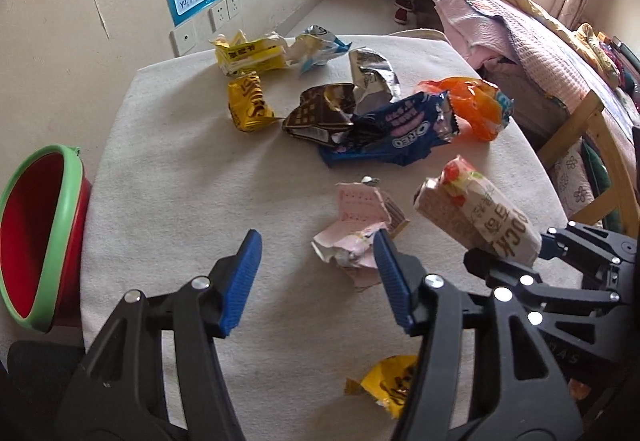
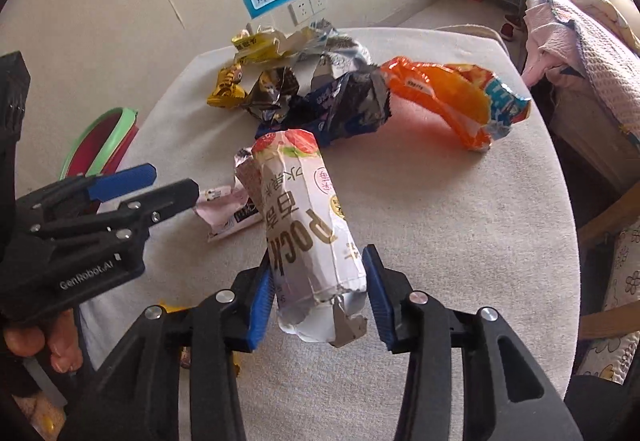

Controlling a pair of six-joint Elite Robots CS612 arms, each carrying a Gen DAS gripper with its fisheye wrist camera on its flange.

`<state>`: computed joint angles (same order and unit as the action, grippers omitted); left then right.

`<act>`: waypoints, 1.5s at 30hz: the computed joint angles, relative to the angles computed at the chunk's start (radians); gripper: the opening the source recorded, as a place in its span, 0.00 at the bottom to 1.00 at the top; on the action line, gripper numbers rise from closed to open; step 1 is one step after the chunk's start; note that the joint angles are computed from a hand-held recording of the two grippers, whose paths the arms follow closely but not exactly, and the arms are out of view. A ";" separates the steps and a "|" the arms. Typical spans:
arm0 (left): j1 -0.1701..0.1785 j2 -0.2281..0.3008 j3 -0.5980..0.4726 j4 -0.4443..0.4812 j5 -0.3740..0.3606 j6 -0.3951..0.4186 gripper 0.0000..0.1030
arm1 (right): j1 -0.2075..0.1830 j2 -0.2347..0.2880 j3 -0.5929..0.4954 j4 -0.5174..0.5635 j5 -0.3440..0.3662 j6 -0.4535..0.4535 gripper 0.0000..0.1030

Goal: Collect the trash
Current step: 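Grasp white printed wrapper with right tool while left tool grasps pink paper wrapper, then lift both held wrappers and carry them toward red bin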

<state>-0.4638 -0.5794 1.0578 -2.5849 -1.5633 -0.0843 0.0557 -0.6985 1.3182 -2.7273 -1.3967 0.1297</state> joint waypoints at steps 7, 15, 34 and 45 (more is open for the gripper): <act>-0.011 0.051 -0.083 0.103 0.001 0.032 0.49 | -0.007 -0.016 0.015 -0.058 -0.030 0.054 0.40; 0.014 0.026 -0.048 0.042 -0.031 -0.070 0.40 | -0.003 -0.029 0.015 -0.098 -0.008 0.055 0.40; 0.034 -0.108 0.093 -0.223 0.197 -0.125 0.41 | 0.023 -0.046 -0.012 -0.248 0.030 0.060 0.40; 0.030 -0.126 0.114 -0.286 0.251 -0.098 0.41 | 0.035 -0.045 -0.033 -0.265 0.035 0.051 0.40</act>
<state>-0.4342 -0.7053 1.1715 -2.8712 -1.3123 -0.1825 0.0909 -0.7433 1.2849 -2.9922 -1.3616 0.1802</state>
